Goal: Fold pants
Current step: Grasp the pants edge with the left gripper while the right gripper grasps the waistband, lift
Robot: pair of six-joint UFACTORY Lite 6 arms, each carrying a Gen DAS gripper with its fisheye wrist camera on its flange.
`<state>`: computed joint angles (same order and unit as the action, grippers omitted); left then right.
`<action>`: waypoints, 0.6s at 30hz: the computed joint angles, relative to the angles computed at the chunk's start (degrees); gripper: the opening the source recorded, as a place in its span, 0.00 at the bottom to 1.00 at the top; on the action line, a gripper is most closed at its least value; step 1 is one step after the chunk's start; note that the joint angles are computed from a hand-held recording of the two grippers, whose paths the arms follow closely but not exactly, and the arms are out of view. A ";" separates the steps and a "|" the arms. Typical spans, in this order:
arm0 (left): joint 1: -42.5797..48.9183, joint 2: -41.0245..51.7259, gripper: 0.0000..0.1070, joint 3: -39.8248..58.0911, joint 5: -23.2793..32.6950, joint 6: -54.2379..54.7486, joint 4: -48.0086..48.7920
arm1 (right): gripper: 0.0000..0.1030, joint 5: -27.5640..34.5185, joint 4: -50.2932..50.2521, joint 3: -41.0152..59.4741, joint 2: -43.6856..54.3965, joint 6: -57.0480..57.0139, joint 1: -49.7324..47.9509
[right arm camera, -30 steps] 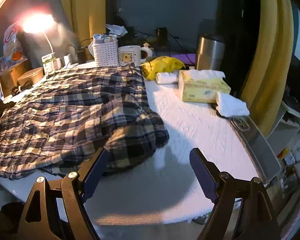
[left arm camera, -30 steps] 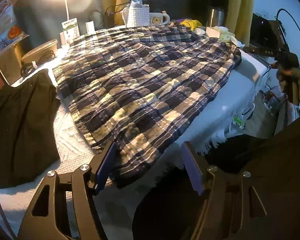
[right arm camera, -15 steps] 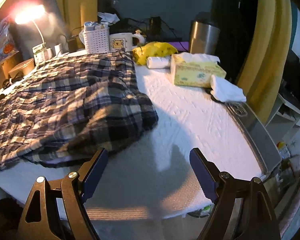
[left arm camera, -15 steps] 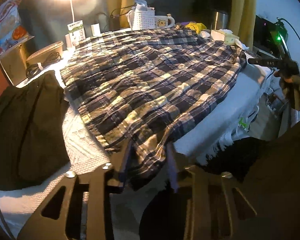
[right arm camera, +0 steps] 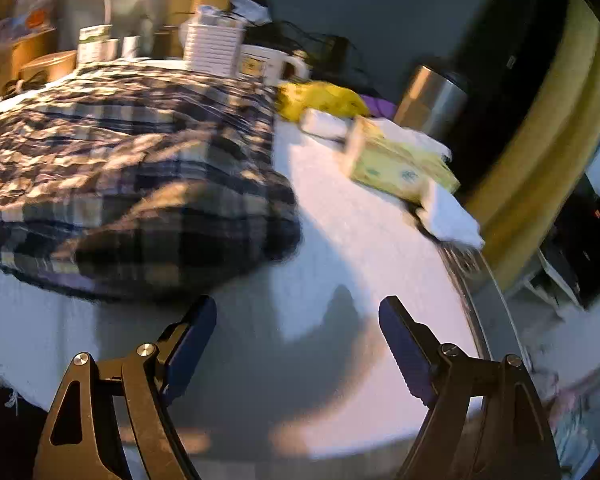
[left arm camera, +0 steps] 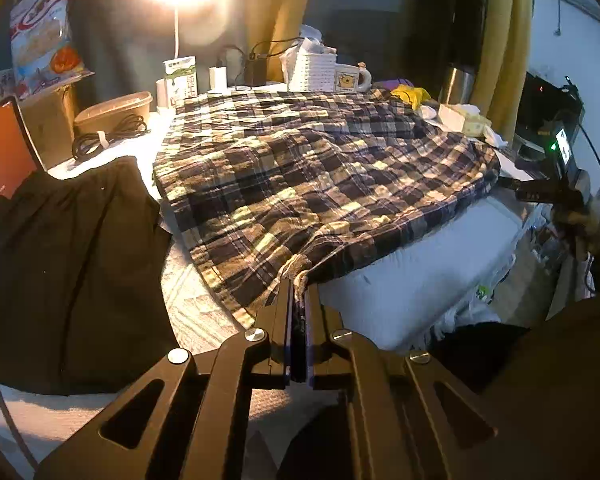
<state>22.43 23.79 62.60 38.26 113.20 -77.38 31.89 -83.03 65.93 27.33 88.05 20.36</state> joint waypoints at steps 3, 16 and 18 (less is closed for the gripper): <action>-0.17 0.14 0.03 1.19 -0.02 -2.44 1.18 | 0.82 -3.99 -4.39 3.37 2.89 0.55 -1.94; -1.80 -2.97 0.03 4.30 -0.50 -7.40 0.03 | 0.25 -20.48 -11.35 7.59 5.14 5.10 -6.32; -1.91 -3.32 0.03 5.11 -0.55 -8.29 -0.09 | 0.25 -20.50 -8.99 6.68 3.54 3.17 -6.01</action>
